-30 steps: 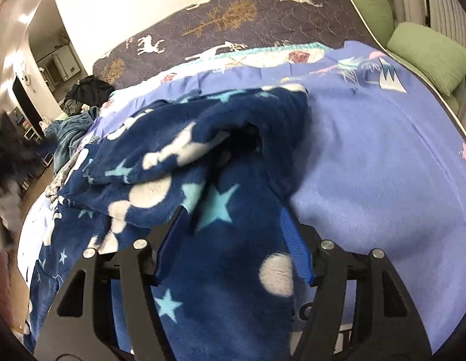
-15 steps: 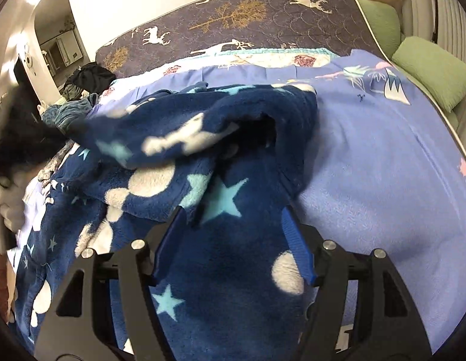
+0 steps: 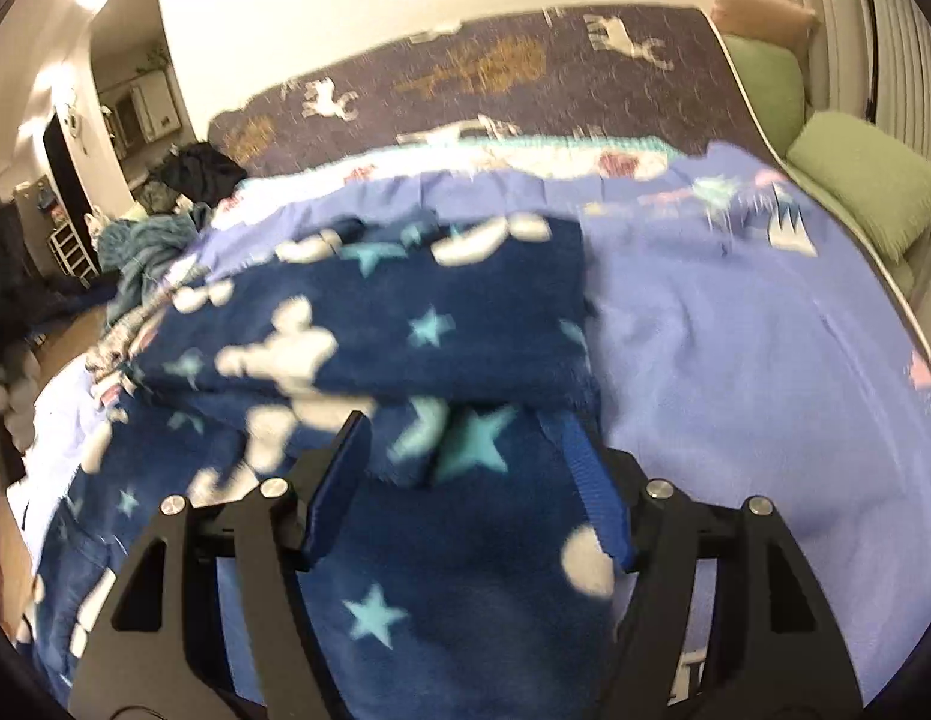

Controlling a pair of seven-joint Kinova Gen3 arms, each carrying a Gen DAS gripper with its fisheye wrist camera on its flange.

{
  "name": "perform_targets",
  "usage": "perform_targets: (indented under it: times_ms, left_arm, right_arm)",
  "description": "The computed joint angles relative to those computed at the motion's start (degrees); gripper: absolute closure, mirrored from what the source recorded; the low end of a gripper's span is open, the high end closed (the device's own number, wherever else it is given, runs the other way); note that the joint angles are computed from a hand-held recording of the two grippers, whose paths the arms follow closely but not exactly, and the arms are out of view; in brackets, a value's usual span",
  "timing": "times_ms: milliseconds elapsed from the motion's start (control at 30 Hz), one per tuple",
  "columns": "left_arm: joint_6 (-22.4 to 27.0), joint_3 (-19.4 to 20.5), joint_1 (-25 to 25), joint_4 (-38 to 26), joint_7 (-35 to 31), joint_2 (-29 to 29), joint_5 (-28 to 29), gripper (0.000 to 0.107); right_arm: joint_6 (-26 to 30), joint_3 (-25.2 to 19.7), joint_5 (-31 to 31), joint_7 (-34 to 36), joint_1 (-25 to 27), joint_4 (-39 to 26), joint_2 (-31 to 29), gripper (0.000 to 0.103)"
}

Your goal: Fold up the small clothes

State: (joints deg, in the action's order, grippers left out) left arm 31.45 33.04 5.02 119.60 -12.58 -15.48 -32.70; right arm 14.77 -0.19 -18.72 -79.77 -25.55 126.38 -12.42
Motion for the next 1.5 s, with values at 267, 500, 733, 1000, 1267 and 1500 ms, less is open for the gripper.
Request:
perform_targets:
  times_ms: [267,500,733,1000,1267,1500]
  left_arm:
    - [8.6,-0.2,10.8,-5.1,8.6,19.3,-15.3,0.051]
    - [10.3,1.4,11.1,-4.5,9.0,18.9,-17.6,0.047]
    - [5.2,-1.8,5.6,-9.6,0.3,16.2,-11.8,0.038]
    - [2.7,1.5,-8.1,-19.1,-12.0,29.7,6.9,0.038]
    - [-2.5,-19.2,9.5,-16.2,-18.5,28.3,9.6,0.098]
    - [5.3,-29.0,22.7,-19.8,-13.0,27.9,1.9,0.089]
  right_arm:
    - [2.0,-13.9,11.7,-12.2,9.2,-9.7,8.8,0.063]
    - [8.7,-28.6,3.5,-8.2,27.4,-12.9,16.2,0.065]
    - [14.9,-21.4,-1.8,-2.8,22.2,-22.0,16.7,0.046]
    - [25.3,-14.5,-10.8,-7.7,17.5,-40.8,34.3,0.035]
    - [19.9,-3.5,-6.0,-7.2,5.6,-40.4,34.4,0.095]
    - [19.0,-9.6,-3.9,-10.8,11.6,-37.6,32.8,0.090]
